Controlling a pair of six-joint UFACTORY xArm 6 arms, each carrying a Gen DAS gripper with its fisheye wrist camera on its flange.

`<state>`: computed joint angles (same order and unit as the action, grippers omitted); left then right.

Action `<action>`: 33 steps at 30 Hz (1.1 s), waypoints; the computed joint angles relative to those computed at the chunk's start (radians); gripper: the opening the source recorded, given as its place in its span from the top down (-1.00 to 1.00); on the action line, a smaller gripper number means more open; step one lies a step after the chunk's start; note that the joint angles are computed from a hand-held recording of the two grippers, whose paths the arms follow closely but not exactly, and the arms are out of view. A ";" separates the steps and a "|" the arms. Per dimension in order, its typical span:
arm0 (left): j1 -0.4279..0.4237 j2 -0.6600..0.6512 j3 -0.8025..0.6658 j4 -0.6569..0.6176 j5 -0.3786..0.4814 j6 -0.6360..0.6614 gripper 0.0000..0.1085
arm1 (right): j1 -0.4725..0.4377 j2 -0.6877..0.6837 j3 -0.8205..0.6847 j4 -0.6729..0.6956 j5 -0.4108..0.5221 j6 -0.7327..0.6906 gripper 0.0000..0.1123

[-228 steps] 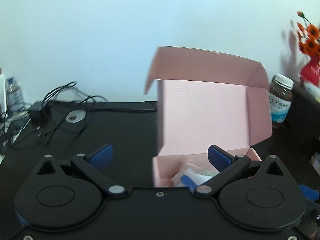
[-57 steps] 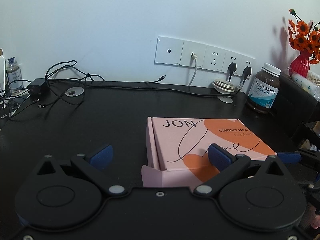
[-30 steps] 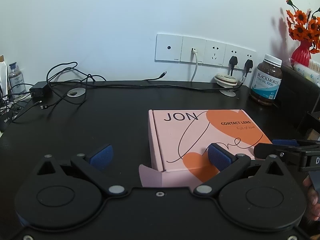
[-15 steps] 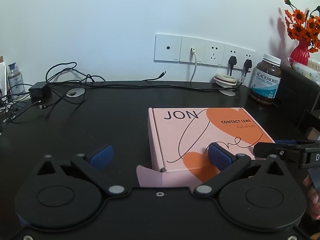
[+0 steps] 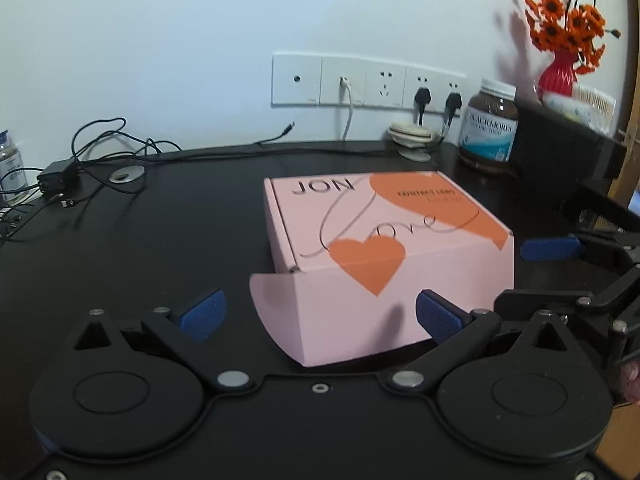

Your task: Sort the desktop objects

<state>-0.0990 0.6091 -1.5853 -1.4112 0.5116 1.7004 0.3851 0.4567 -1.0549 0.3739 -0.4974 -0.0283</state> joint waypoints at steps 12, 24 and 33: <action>-0.008 0.047 -0.056 0.113 0.046 -0.158 -0.90 | -0.061 0.024 -0.018 -0.149 0.013 0.196 -0.82; -0.025 0.086 -0.106 0.143 0.037 -0.202 -0.90 | -0.103 0.056 -0.048 -0.264 0.023 0.276 -0.82; -0.031 0.097 -0.119 0.137 0.030 -0.197 -0.90 | -0.096 0.064 -0.060 -0.261 0.031 0.245 -0.82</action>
